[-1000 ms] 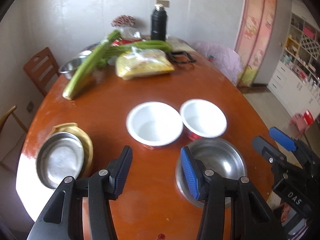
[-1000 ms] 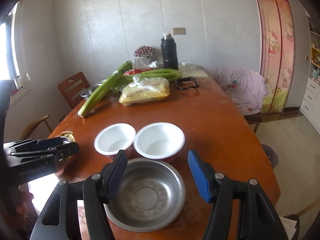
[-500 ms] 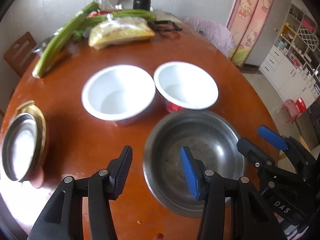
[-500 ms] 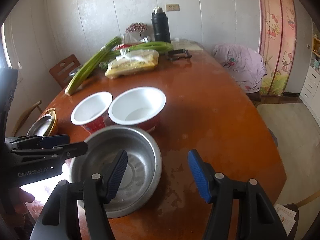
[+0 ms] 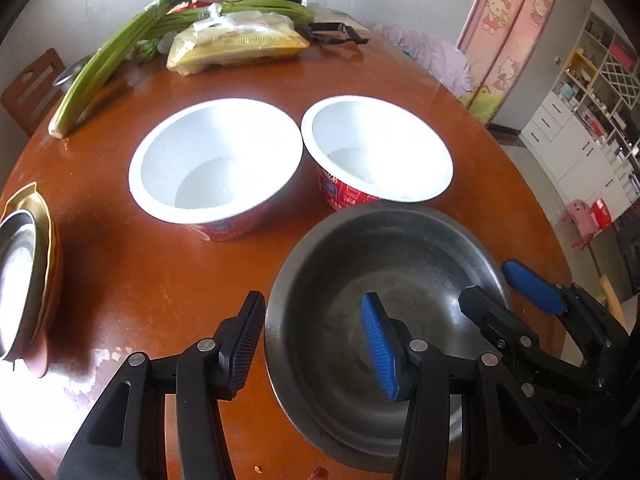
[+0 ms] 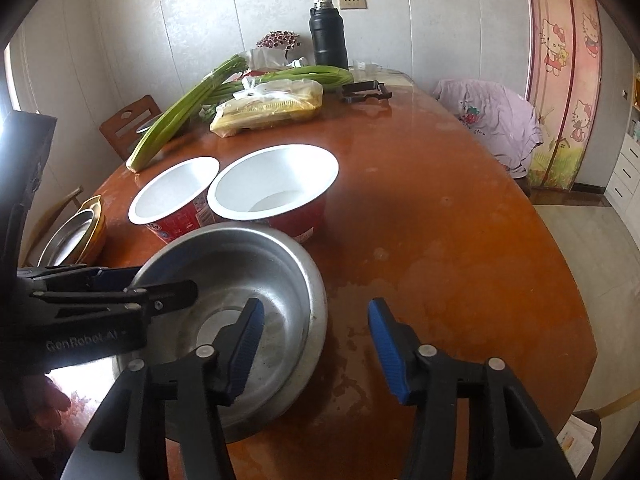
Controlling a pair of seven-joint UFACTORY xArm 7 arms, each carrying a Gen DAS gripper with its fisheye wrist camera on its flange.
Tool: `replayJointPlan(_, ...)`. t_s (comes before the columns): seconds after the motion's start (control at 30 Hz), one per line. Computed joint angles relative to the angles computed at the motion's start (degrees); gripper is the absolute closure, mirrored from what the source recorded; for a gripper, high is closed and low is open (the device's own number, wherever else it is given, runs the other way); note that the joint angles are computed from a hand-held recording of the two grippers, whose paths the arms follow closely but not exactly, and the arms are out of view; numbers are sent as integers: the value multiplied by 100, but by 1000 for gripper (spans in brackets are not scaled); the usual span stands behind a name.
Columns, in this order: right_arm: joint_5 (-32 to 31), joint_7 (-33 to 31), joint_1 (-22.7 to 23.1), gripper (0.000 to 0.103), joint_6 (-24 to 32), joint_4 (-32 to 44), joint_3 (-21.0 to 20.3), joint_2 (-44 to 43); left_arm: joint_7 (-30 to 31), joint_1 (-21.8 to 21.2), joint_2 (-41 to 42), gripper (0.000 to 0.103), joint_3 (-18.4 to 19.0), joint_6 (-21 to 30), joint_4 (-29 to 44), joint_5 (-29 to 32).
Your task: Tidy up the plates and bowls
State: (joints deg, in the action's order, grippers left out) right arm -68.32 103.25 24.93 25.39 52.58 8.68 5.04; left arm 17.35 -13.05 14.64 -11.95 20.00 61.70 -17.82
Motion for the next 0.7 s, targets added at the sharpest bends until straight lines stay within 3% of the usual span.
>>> replayJointPlan(0.23, 52, -154, 117, 62, -76, 234, -21, 261, 70, 18, 170, 53, -23, 212, 167, -74)
replayJointPlan(0.7, 236, -314, 341, 62, 195, 355, -26, 281, 350, 106, 74, 54, -35, 265, 61, -257)
